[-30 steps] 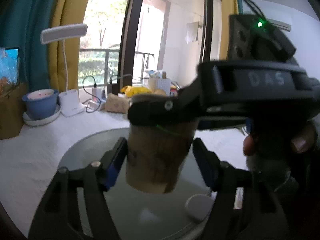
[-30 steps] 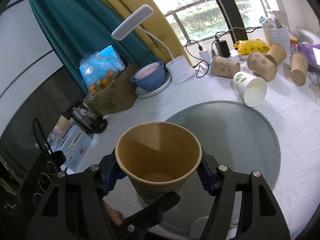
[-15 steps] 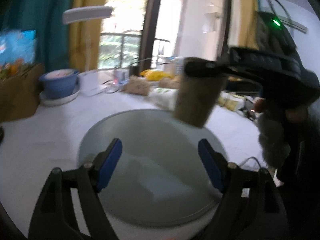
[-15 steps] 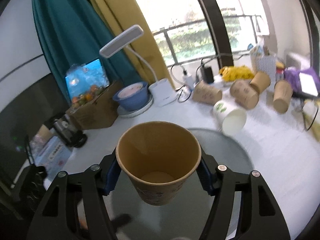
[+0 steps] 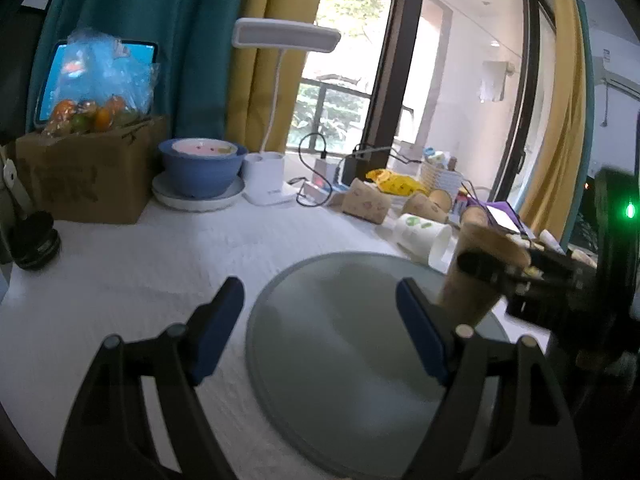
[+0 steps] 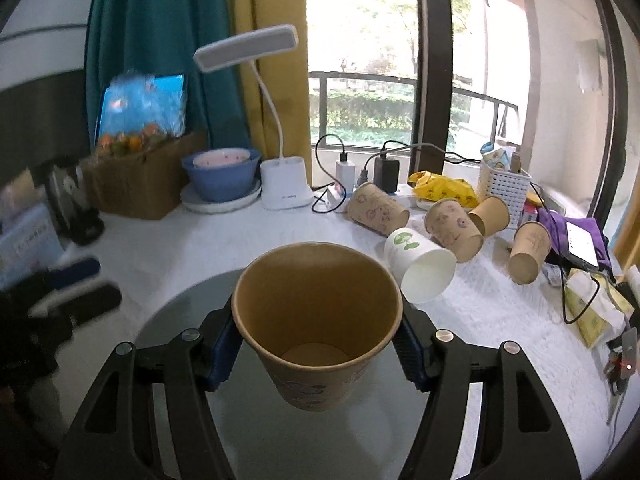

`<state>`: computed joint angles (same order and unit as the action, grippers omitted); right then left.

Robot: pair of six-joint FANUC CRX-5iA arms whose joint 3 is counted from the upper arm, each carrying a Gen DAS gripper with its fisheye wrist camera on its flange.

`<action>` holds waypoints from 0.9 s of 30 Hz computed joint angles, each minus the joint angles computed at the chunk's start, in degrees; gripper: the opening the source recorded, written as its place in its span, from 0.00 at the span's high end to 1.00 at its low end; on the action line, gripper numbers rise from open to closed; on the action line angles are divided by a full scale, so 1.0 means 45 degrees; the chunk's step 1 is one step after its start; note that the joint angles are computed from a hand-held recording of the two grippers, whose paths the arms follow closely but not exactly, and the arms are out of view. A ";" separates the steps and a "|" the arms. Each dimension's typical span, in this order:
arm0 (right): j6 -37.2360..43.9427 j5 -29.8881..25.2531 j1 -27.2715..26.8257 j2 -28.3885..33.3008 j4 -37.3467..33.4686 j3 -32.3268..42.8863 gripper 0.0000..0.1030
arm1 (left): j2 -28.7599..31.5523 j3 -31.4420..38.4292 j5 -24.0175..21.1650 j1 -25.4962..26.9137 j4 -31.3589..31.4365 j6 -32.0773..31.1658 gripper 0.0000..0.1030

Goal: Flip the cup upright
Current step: 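Lower the upright brown cup onto the glass turntable with the right tool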

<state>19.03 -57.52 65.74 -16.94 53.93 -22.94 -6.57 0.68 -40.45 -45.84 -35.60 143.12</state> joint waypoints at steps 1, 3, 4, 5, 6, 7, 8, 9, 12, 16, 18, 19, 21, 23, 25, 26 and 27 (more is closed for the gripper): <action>0.0071 0.0084 -0.0030 0.0014 -0.0138 -0.0005 0.33 | 0.0132 0.0184 -0.0237 -0.0092 -0.0211 0.0174 0.23; 0.0062 0.0552 -0.0186 -0.0101 -0.0363 -0.0183 0.33 | 0.0227 0.0335 -0.0405 -0.0133 -0.0282 0.0263 0.23; 0.0037 0.0620 -0.0207 -0.0089 -0.0348 -0.0227 0.33 | 0.0316 0.0448 -0.0546 -0.0159 -0.0351 0.0360 0.23; 0.0034 0.0620 -0.0225 -0.0070 -0.0319 -0.0268 0.33 | 0.0351 0.0478 -0.0594 -0.0137 -0.0312 0.0364 0.23; 0.0108 0.0615 -0.0263 -0.0037 -0.0374 -0.0295 0.33 | 0.0381 0.0512 -0.0604 -0.0098 -0.0226 0.0326 0.23; 0.0160 0.0647 -0.0282 -0.0022 -0.0430 -0.0296 0.33 | 0.0413 0.0531 -0.0610 -0.0022 -0.0067 0.0272 0.23; 0.0230 0.0656 -0.0309 -0.0002 -0.0479 -0.0303 0.33 | 0.0431 0.0565 -0.0664 -0.0009 -0.0034 0.0281 0.23; 0.0208 0.0604 -0.0309 0.0017 -0.0399 -0.0338 0.33 | 0.0456 0.0598 -0.0714 0.0000 -0.0029 0.0304 0.23; 0.0139 0.0661 -0.0370 0.0017 -0.0482 -0.0412 0.33 | 0.0556 0.0727 -0.0802 0.0023 0.0049 0.0205 0.23; 0.0183 0.0657 -0.0445 -0.0002 -0.0689 -0.0491 0.33 | 0.0690 0.0886 -0.0894 0.0002 0.0107 0.0133 0.23; 0.0124 0.0716 -0.0488 -0.0054 -0.0700 -0.0551 0.33 | 0.0737 0.0934 -0.0919 -0.0038 0.0128 0.0104 0.23; 0.0115 0.0749 -0.0498 -0.0079 -0.0710 -0.0571 0.33 | 0.0760 0.0948 -0.0914 -0.0039 0.0180 0.0039 0.23; 0.0118 0.0782 -0.0514 -0.0098 -0.0725 -0.0596 0.33 | 0.0809 0.0987 -0.0932 -0.0039 0.0273 -0.0097 0.23; 0.0033 0.0785 -0.0518 -0.0112 -0.0677 -0.0636 0.33 | 0.0900 0.1156 -0.1167 -0.0223 -0.0037 -0.0023 0.23; -0.0044 0.0826 -0.0524 -0.0146 -0.0659 -0.0686 0.32 | 0.0948 0.1293 -0.1319 -0.0383 -0.0319 0.0002 0.23; -0.0054 0.0834 -0.0532 -0.0144 -0.0670 -0.0689 0.32 | 0.0949 0.1318 -0.1334 -0.0397 -0.0351 -0.0017 0.23; -0.0051 0.0821 -0.0522 -0.0148 -0.0661 -0.0689 0.31 | 0.0978 0.1389 -0.1421 -0.0469 -0.0467 0.0028 0.23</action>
<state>18.80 -53.82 63.40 -17.61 50.96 -26.04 -2.17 6.93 -46.84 -47.95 -37.70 143.25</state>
